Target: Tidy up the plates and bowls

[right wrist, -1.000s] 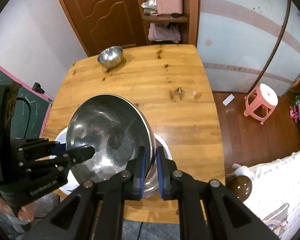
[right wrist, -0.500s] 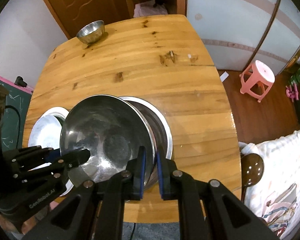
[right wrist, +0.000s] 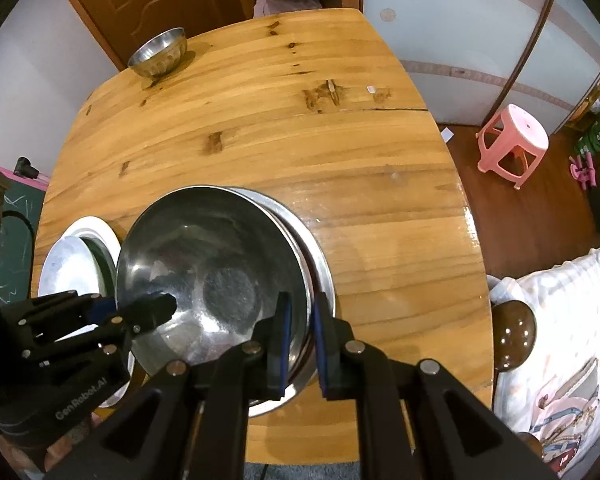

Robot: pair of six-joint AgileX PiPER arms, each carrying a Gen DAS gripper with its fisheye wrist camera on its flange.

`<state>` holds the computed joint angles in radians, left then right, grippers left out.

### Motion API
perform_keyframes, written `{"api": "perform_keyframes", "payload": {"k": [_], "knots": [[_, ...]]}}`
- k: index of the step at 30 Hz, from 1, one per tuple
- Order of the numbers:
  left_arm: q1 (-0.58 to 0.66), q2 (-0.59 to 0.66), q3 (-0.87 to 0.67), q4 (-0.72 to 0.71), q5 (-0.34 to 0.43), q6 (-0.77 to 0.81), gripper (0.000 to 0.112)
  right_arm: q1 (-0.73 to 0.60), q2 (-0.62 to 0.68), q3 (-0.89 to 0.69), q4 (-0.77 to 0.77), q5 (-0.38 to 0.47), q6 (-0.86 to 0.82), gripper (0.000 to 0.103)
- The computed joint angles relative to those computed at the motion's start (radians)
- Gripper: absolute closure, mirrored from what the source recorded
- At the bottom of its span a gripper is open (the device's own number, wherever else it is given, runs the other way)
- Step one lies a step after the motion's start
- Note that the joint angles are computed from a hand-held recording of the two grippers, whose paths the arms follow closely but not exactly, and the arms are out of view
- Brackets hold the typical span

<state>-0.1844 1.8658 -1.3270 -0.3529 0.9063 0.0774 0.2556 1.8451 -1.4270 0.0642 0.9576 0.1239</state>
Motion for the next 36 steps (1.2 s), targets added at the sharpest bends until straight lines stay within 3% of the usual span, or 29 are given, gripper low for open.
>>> {"api": "perform_keyframes", "payload": {"k": [21, 24, 26, 36], "knots": [[0.049, -0.100, 0.091, -0.062, -0.018, 0.088, 0.080, -0.008, -0.035, 0.022, 0.015, 0.007, -0.017, 0.092], [0.050, -0.112, 0.090, -0.053, -0.022, 0.071, 0.071, -0.009, -0.043, 0.024, 0.016, 0.008, -0.016, 0.092], [0.049, -0.120, 0.090, -0.032, -0.037, 0.046, 0.059, -0.010, -0.049, 0.023, 0.018, 0.011, -0.019, 0.092], [0.054, -0.195, 0.111, 0.017, -0.087, 0.028, 0.051, 0.012, -0.079, 0.016, 0.003, -0.005, -0.010, 0.092]]}}
